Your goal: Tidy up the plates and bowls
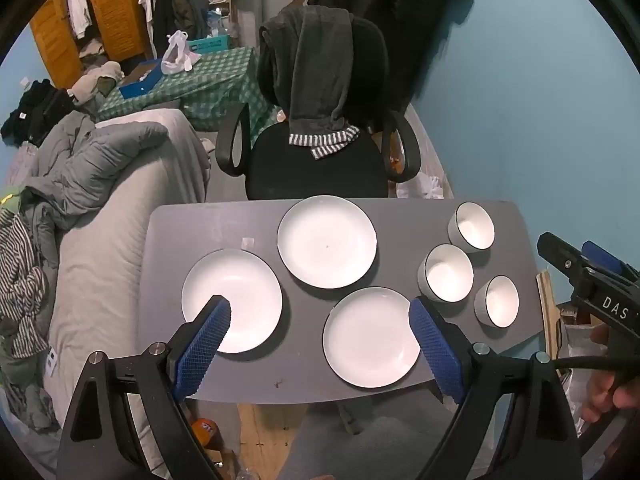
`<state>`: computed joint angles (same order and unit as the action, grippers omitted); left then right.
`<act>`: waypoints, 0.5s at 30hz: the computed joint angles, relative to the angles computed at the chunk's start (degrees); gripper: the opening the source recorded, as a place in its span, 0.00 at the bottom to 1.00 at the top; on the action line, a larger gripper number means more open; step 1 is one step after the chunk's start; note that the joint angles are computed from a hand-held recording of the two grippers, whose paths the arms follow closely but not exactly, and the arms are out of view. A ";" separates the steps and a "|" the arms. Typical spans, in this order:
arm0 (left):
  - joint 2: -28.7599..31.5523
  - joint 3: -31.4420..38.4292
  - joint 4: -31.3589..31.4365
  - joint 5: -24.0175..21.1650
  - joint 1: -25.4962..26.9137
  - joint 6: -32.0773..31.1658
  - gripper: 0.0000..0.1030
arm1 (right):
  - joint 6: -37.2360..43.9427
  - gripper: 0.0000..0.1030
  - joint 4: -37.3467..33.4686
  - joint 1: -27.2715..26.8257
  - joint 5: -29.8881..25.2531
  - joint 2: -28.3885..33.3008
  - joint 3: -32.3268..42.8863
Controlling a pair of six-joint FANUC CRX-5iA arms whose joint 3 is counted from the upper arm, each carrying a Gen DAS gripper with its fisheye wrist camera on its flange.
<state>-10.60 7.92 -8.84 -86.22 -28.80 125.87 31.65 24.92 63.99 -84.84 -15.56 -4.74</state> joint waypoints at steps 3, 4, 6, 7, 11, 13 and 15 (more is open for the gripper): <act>-0.16 -0.20 -0.10 0.37 -0.05 0.08 0.89 | -0.01 0.99 -0.10 0.08 -0.22 0.10 0.26; -0.14 -0.21 -0.09 0.35 -0.06 0.14 0.89 | 0.10 0.99 -0.12 0.09 -0.23 0.12 0.33; -0.17 -0.31 0.10 0.44 0.01 0.20 0.89 | -0.18 0.99 0.14 0.28 -0.18 0.04 0.22; -0.21 -0.39 0.28 0.54 0.09 0.18 0.89 | -0.13 0.99 0.15 0.30 -0.19 0.05 0.23; 0.15 0.93 0.45 0.26 0.87 -0.92 0.89 | -0.22 0.99 0.18 0.42 -0.35 -0.01 0.31; 0.06 0.91 0.25 0.25 0.56 -0.31 0.89 | -0.04 0.99 -0.05 0.21 -0.47 0.03 0.43; -0.61 0.33 0.34 0.57 0.53 0.30 0.89 | -0.25 0.99 0.29 0.50 -0.67 -0.01 0.40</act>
<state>-11.21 8.25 -8.50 -85.64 -28.27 126.17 31.40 25.20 64.50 -85.51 -15.57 -4.35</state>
